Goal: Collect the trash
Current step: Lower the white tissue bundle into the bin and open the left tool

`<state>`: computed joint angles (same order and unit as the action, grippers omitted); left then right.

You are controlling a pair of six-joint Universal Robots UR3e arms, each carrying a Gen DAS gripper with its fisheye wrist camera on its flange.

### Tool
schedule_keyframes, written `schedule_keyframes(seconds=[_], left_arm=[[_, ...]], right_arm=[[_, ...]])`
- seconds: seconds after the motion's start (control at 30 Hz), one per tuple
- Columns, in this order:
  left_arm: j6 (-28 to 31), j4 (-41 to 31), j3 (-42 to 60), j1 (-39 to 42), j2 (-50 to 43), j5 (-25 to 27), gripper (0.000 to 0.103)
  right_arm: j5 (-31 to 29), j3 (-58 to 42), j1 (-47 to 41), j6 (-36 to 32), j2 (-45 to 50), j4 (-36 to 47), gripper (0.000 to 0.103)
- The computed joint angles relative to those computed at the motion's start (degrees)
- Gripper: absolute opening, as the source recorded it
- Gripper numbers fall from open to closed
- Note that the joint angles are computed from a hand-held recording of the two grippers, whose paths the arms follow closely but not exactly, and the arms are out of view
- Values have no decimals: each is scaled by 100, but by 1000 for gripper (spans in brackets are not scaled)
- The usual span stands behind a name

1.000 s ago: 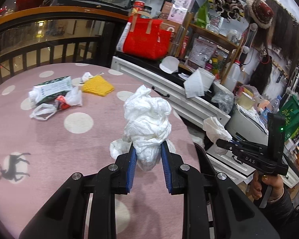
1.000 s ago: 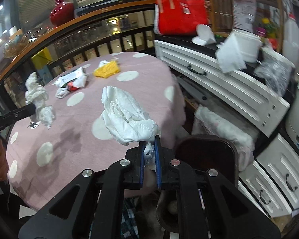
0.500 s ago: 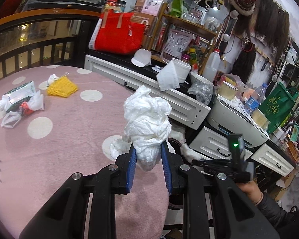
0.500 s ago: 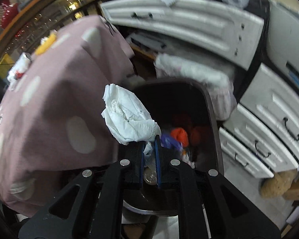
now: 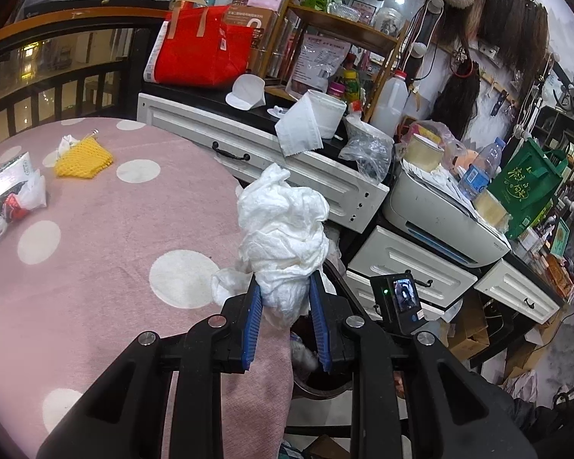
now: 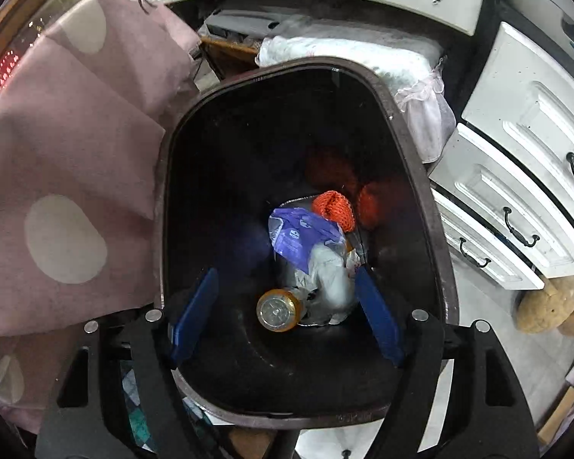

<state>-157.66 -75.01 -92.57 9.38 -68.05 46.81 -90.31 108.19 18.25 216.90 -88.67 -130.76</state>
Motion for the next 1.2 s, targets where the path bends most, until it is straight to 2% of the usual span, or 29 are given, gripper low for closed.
schedule_keyframes(seconds=[0.17,0.43,0.53,0.6,0.8,1.2], left_arm=[[-166,164,25,-335,-201,94,24],[-437,552,130,-1031,-656,277,24],[-593,756,185,-1331,-925,432,24],[-696,920,211,-1555,-1105,574,24],[-857,1107,411,-2208,-1683,904,24],[-1160,1620,740,-3422,-2917,2076,24]], right_arm=[[-172,-26,25,109,-545,197,74],[-1047,-397,187,499,-1473,857,75],[-1353,-558,210,509,-1701,1143,84],[-1527,-573,231,578,-1876,1270,84],[-1640,-418,62,588,-2369,1431,84],[-1609,-141,-258,576,-2926,1536,84]])
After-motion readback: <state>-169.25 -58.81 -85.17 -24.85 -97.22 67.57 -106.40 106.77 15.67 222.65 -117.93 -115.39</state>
